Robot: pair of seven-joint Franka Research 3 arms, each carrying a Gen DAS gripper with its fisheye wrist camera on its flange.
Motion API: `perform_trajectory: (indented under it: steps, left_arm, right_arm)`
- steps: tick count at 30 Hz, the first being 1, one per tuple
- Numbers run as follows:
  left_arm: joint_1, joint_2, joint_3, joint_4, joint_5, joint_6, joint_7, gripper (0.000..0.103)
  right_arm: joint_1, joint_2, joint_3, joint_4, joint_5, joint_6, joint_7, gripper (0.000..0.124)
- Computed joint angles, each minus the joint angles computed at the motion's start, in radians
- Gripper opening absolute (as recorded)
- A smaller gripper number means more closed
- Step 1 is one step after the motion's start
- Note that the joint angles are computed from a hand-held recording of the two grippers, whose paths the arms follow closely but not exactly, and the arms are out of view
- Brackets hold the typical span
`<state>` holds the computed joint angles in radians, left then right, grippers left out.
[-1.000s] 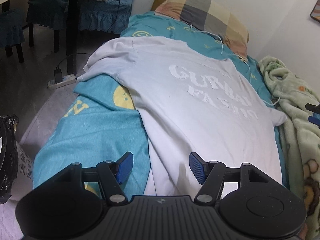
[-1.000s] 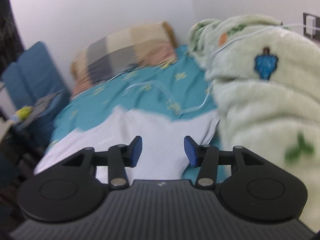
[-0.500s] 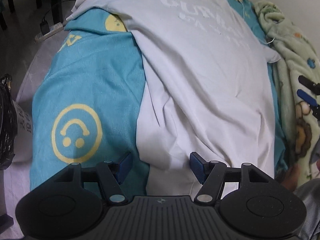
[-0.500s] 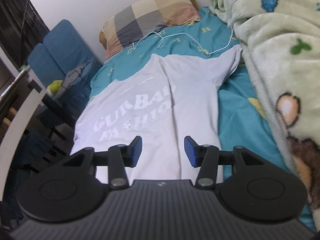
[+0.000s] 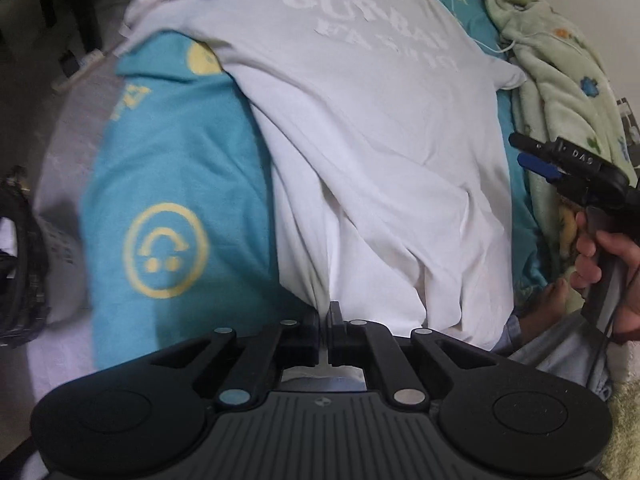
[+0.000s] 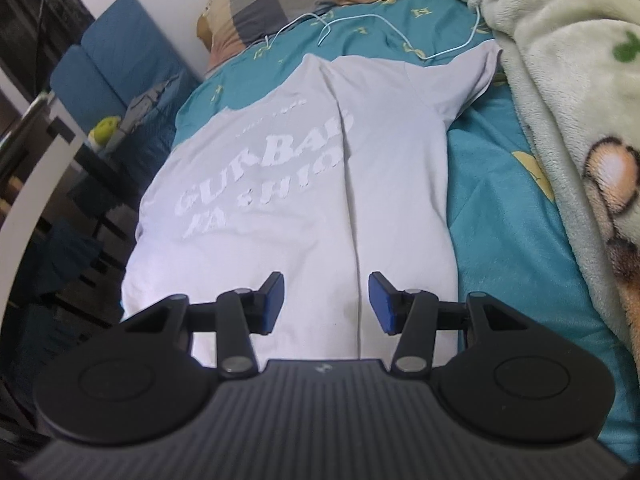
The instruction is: Fold clothes
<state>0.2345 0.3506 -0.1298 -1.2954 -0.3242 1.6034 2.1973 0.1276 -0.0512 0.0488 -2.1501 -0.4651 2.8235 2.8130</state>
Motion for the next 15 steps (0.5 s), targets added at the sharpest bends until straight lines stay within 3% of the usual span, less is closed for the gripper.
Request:
perform_trajectory:
  steps: [4, 10, 15]
  left_arm:
    - [-0.017, 0.058, 0.021, 0.123, 0.108, -0.004, -0.055, 0.003]
    - [-0.065, 0.062, 0.030, 0.013, 0.260, 0.179, -0.138, 0.004]
    - [-0.042, 0.023, 0.011, -0.047, 0.225, 0.224, -0.110, 0.004]
  right_arm:
    - [0.008, 0.010, 0.000, 0.018, 0.015, -0.031, -0.042, 0.050]
    - [0.013, 0.008, -0.011, 0.016, 0.023, -0.063, -0.040, 0.050]
    - [0.004, -0.019, -0.004, -0.010, 0.034, -0.065, -0.027, 0.050]
